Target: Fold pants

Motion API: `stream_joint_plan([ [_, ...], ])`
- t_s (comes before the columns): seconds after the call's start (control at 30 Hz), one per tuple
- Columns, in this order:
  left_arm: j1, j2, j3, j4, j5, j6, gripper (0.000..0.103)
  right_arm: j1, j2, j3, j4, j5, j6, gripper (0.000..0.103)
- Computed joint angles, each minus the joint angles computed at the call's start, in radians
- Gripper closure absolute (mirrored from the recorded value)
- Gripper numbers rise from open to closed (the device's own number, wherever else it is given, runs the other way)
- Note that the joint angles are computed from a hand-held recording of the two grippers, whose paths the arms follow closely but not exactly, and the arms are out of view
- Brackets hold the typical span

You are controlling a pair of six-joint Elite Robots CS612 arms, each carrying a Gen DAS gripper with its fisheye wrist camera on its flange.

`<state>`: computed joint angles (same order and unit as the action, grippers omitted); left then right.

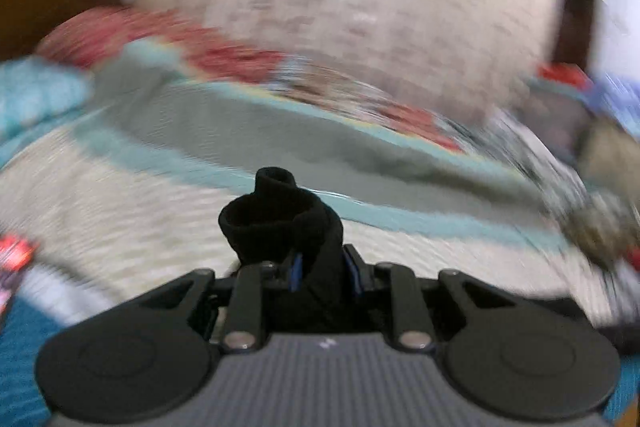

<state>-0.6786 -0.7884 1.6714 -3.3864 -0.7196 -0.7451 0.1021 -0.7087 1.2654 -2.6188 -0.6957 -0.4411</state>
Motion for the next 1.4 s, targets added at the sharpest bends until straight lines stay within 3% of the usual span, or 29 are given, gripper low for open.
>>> stream_joint_plan([
  [0.13,-0.009,0.073,-0.143,0.040,-0.113,0.172,0.079,-0.014,0.020,-0.014,-0.077,-0.039,0.162,0.057],
  [0.2,-0.009,0.101,-0.196,0.120,-0.209,0.250,0.069,-0.022,0.027,-0.018,-0.070,-0.059,0.218,0.057],
  [0.27,-0.009,0.107,-0.220,0.212,-0.281,0.271,0.067,-0.029,0.030,-0.016,-0.064,-0.070,0.267,0.055],
  [0.43,-0.046,0.084,-0.164,0.104,-0.236,0.365,0.054,-0.039,0.027,0.000,-0.069,-0.053,0.296,0.055],
  [0.5,-0.044,0.059,-0.128,0.076,-0.206,0.329,0.054,-0.043,0.031,-0.007,-0.052,-0.032,0.294,0.055],
  [0.6,-0.034,0.020,-0.060,0.036,-0.143,0.191,0.050,-0.041,0.034,-0.021,-0.010,-0.013,0.257,0.055],
  [0.7,-0.030,-0.007,-0.015,0.082,-0.065,0.050,0.051,-0.038,0.032,-0.020,0.009,-0.011,0.238,0.055],
  [0.83,-0.004,-0.031,0.023,0.140,-0.150,-0.145,0.054,-0.036,0.032,-0.019,0.052,-0.007,0.242,0.054],
  [1.03,0.009,-0.019,0.002,0.193,-0.214,-0.213,0.054,-0.035,0.024,-0.013,0.100,-0.012,0.220,0.054],
  [1.13,0.000,-0.025,0.005,0.237,-0.206,-0.229,0.054,-0.037,0.023,-0.018,0.123,-0.006,0.214,0.054],
  [1.23,-0.005,-0.033,0.019,0.224,-0.213,-0.251,0.050,-0.032,0.032,-0.040,0.120,-0.017,0.231,0.054],
  [1.4,-0.002,-0.042,0.035,0.200,-0.222,-0.289,0.045,-0.013,0.081,-0.125,0.080,-0.032,0.276,0.042],
])
